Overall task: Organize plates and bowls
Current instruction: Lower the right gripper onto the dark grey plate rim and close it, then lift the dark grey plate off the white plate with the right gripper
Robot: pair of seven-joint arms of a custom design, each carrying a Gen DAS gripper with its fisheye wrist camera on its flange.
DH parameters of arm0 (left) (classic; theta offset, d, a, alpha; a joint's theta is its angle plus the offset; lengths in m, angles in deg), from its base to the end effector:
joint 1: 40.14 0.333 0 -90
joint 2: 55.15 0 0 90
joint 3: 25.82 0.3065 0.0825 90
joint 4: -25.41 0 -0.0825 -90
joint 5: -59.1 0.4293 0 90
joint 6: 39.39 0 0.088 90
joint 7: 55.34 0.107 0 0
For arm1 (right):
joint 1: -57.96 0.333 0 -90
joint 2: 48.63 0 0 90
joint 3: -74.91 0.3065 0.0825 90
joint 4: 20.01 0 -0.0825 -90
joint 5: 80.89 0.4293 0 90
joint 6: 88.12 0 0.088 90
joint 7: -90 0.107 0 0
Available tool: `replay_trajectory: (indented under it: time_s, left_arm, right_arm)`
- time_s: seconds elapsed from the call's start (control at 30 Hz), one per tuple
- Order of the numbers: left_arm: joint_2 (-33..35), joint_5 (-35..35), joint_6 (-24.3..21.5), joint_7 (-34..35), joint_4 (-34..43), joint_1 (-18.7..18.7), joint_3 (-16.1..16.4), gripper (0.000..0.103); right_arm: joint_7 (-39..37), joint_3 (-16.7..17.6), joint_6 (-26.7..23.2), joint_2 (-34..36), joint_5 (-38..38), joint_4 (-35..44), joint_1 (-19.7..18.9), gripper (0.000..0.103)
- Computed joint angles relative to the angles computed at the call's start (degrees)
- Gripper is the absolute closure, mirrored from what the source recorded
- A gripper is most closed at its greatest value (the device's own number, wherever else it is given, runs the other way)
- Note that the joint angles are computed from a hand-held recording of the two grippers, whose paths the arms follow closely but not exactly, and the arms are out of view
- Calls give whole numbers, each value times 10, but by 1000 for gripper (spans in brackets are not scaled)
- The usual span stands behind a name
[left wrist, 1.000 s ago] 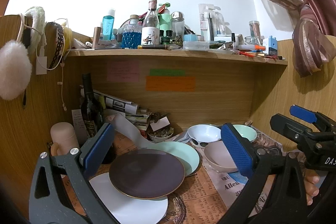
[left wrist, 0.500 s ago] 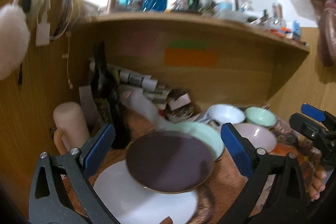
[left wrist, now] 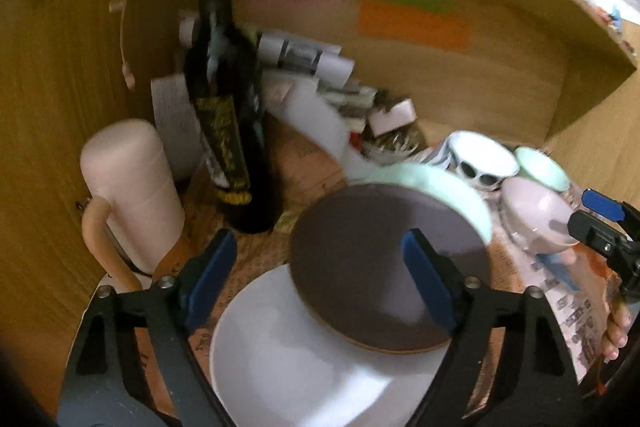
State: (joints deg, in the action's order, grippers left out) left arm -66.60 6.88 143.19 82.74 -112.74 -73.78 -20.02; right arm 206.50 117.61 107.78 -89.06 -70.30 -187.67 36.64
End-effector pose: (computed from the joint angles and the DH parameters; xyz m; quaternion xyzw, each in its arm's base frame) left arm 0.5036 -0.1818 0.4414 -0.4952 0.7368 -0.3993 0.2289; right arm 0.3866 0.1100 0.4110 -0.5470 0.6432 -0.3696 0.3879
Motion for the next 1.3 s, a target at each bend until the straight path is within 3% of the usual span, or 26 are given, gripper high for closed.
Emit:
replay_trajectory:
  time_s: [0.1,0.27,0.33,0.43,0.67,0.8,0.9,1.03,1.1,1.3]
  left_arm:
    - [25,101,-26,-93,13,89,-62,22]
    - [62,192,-67,-164,47,160,-108,31]
    - [74,214,-80,-177,59,177,-121,35]
    - [91,208,-114,-167,81,194,-132,43]
    - [122,224,-166,-168,117,230,-159,69]
    - [126,206,-192,-148,127,241,-167,71]
    - [132,192,-220,-134,139,247,-169,74]
    - [141,201,-243,-135,152,252,-171,74]
    - [145,200,-256,-133,158,255,-173,74]
    - [151,187,-285,-118,172,261,-176,75]
  right_arm:
    - [-12,-16,-10,38,-12,20,1,19]
    - [-33,-43,-21,101,-22,53,8,28]
    - [-42,-68,-31,125,-27,64,25,38]
    - [-55,-139,-39,169,-39,81,81,45]
    - [-70,-243,-56,219,-46,105,175,63]
    - [-64,-249,-59,233,-37,112,181,65]
    - [-61,-288,-64,243,-41,118,217,70]
    - [-58,-364,-65,254,-52,123,287,75]
    - [-57,-375,-67,255,-54,124,298,75]
    - [-55,-449,-70,265,-65,131,367,76]
